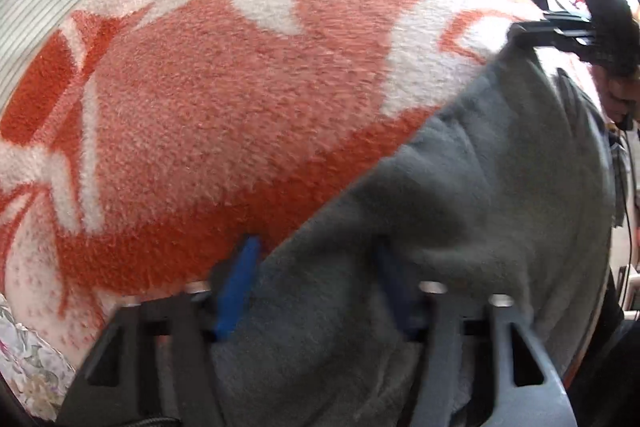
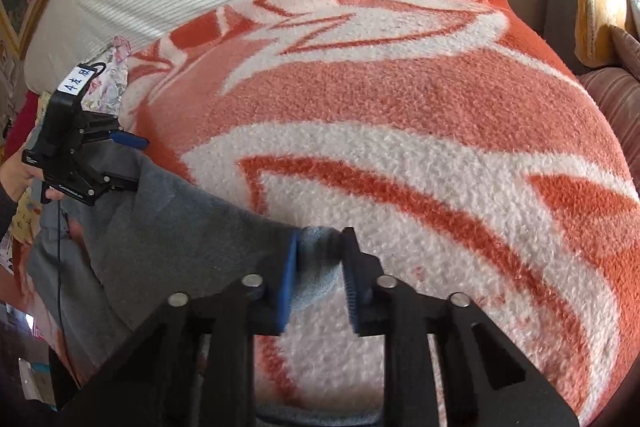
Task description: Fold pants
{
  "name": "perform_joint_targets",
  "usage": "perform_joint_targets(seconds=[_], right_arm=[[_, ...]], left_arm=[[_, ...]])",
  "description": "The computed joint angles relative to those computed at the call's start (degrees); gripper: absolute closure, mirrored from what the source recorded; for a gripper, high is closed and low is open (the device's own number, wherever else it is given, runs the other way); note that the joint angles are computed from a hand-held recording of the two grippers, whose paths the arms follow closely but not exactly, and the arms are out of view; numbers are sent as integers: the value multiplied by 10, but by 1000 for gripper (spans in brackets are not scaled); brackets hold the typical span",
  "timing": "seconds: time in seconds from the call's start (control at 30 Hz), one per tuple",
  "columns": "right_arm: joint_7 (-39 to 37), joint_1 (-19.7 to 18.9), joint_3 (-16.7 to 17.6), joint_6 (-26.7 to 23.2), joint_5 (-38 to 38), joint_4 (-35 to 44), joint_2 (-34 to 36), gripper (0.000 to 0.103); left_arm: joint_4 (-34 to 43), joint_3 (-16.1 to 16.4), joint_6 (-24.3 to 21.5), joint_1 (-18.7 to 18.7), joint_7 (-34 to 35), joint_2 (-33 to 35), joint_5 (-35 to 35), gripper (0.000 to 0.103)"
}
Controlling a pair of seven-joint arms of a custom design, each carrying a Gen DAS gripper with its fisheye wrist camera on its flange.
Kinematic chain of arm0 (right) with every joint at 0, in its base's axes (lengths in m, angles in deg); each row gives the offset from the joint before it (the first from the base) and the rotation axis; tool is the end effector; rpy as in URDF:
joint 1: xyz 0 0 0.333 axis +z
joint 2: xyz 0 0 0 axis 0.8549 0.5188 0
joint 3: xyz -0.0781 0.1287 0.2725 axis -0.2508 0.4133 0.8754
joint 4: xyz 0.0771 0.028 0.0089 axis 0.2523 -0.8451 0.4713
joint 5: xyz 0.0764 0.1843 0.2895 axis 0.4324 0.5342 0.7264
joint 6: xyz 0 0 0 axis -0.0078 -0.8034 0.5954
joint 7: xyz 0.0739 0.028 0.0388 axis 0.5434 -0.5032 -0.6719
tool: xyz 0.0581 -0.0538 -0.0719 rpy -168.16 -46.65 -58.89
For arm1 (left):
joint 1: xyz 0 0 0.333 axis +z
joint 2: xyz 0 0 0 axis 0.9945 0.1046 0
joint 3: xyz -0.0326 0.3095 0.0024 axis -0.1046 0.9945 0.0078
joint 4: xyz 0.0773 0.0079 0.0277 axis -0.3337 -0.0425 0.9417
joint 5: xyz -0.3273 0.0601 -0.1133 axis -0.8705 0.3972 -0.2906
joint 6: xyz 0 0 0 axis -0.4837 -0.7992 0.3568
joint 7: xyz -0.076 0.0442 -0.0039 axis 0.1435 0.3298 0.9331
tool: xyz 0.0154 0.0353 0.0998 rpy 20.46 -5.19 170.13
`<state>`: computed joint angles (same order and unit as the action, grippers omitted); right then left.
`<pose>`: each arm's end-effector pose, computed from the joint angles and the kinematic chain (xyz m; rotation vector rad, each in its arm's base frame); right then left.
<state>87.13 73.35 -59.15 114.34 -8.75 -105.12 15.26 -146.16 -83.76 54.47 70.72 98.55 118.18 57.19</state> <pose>0.3559 0.2706 0.4435 -1.6821 1.7966 -0.3207 0.6201 -0.2786 0.4322 -0.9205 2.8431 -0.4185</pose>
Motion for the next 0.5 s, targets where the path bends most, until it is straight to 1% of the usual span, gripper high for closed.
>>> perform_joint_targets(seconds=[0.03,0.07,0.1,0.13,0.2,0.27,0.33,0.4,0.5], right_arm=[[16,-16,14,5,-19,-1,-6,86],[25,-26,24,2,-33,1,-11,87],[38,-37,37,-10,-49,6,-19,87],[50,-46,48,-24,-66,12,-27,87],[74,-57,61,-34,-96,20,-39,87],[91,-62,66,-48,-119,29,-53,87],[95,-59,63,-63,-131,38,-63,87],[115,-67,70,-65,-155,43,-78,87],[151,-91,91,-48,-199,40,-116,87]], left_arm=[[-17,-1,4,0,4,-14,3,80],[-35,2,15,-3,2,-27,11,90],[-52,3,23,-4,1,-40,16,94],[-79,2,36,-2,2,-59,15,96],[-124,-4,54,5,-1,-100,-4,96],[-163,-12,70,19,11,-141,-43,97],[-189,-17,70,28,26,-175,-89,97],[-216,-19,57,34,49,-211,-138,98],[-259,-13,58,23,63,-255,-157,98]])
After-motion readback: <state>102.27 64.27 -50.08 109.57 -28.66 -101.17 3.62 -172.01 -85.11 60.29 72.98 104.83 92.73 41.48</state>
